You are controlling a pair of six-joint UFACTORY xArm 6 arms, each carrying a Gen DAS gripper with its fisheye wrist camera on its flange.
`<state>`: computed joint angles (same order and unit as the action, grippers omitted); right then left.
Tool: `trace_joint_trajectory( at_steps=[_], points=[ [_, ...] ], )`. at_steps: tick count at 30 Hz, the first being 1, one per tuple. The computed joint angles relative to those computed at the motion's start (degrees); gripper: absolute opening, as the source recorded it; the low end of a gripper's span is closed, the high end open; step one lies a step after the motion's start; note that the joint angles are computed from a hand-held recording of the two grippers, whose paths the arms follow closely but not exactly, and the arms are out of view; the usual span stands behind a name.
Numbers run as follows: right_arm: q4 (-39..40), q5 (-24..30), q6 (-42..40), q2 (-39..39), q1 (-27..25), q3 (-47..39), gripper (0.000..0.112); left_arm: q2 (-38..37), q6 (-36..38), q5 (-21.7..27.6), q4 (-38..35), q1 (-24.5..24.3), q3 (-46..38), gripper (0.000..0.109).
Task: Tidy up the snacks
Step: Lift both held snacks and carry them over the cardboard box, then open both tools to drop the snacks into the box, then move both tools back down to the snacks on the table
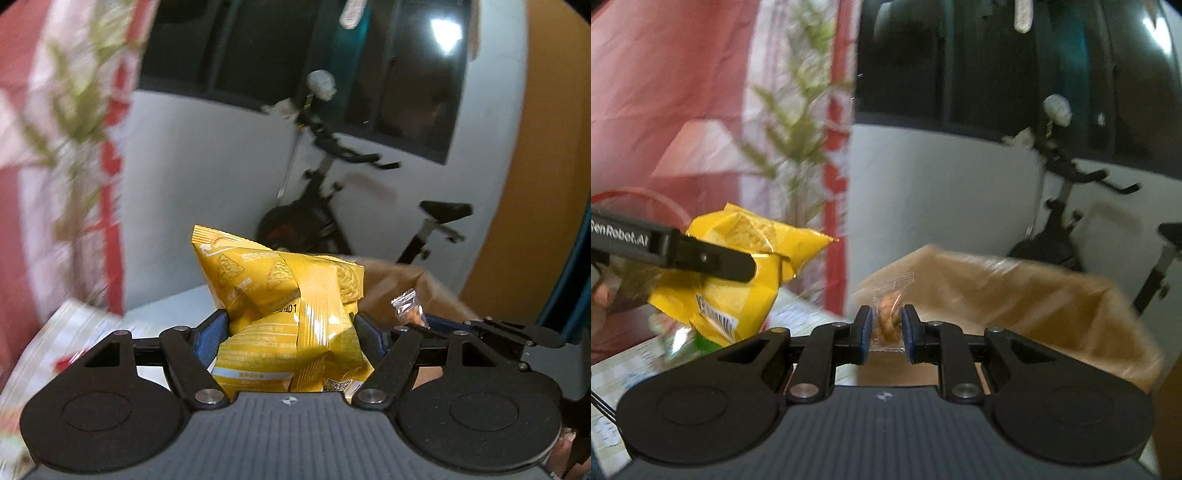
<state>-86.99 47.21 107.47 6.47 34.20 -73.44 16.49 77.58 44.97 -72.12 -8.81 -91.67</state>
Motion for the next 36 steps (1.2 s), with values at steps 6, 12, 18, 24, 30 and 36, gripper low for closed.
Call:
trace_joint_trajectory(
  at_steps=[6,12,18,24,30,36],
  points=[
    [2.3,-0.2,-2.0,-4.9,-6.7,4.9,0.019,8.4,-5.0,-3.2,4.1,-7.6,-11.7,0.076],
    [7.1,-3.6,-4.9,-6.3,-13.0,8.7,0.019,18.1,-14.5,-5.7,12.4,-13.2,-23.8,0.076],
    [9.1,-6.1,-5.5,-6.4,-15.6,10.7,0.020,25.9,-21.5,-8.4,23.1,-17.1,-32.4,0.082],
    [9.7,-7.7,-2.5,-6.7,-16.4,11.8,0.035,28.1,-22.0,-8.1,26.0,-17.2,-35.0,0.089],
    [8.6,-7.5,1.0,-7.7,-14.8,12.0,0.043,24.8,-22.6,-6.2,24.5,-13.7,-31.1,0.089],
    [5.6,-6.1,4.8,-6.1,-10.3,8.1,0.087,19.2,-19.4,-4.4,21.7,-7.5,-25.3,0.089]
  ],
)
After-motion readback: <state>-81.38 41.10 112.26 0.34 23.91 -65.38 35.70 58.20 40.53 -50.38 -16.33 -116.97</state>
